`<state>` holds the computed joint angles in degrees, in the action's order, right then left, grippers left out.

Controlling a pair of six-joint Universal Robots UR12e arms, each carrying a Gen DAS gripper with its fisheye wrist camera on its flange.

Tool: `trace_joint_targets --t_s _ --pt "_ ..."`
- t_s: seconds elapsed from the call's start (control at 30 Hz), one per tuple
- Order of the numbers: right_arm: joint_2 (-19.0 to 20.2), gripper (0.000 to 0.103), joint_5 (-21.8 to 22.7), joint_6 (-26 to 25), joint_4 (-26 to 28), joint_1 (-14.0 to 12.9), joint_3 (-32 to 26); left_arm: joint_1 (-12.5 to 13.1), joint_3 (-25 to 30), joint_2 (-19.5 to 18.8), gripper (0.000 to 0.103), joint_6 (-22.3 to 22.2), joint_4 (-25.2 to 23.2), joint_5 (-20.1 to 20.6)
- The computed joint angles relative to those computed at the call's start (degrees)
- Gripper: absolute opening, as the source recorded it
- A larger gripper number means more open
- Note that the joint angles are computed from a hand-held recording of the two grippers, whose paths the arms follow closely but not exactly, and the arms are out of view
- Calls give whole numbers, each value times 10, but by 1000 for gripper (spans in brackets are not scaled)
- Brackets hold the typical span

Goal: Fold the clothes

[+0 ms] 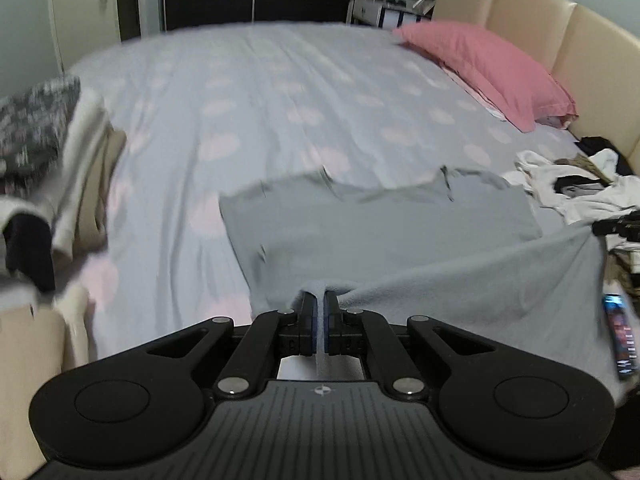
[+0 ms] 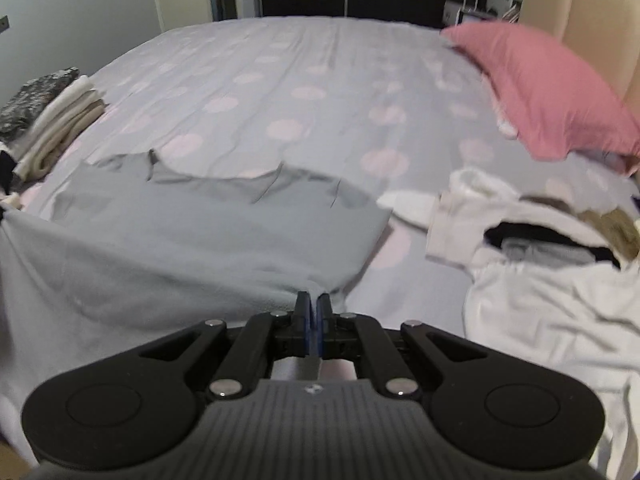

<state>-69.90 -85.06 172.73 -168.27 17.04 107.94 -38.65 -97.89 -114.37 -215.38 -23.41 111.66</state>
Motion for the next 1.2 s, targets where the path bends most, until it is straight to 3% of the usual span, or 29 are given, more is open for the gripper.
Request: trace_joint_targets --t_s 0.2,0.37,0.5,0.63,0.7,0.9,1.0,1.13,1.2 --pt "21 5 -24 -4 22 9 -17 1 12 -24 2 16 -11 13" --pt "18 29 -22 10 9 3 -6 -3 9 -27 9 22 -12 28" --pt "10 29 -29 14 -21 -2 12 -12 12 -27 21 19 -26 68" --pt "3 31 -56 23 -56 -3 28 -22 12 -23 26 12 -32 96" --pt "-2 31 -42 23 -65 -5 35 -28 13 -20 27 18 -31 106" --pt "-22 31 14 -60 -29 12 58 -48 26 -28 26 108 -19 72" --pt "-36 31 39 -137 1 29 75 -61 33 -36 26 147 -26 39" --pt "-47 34 39 -214 24 49 96 -79 44 -48 26 200 -43 5" --pt "-51 34 37 -242 37 59 104 -89 50 -54 27 229 -53 8"
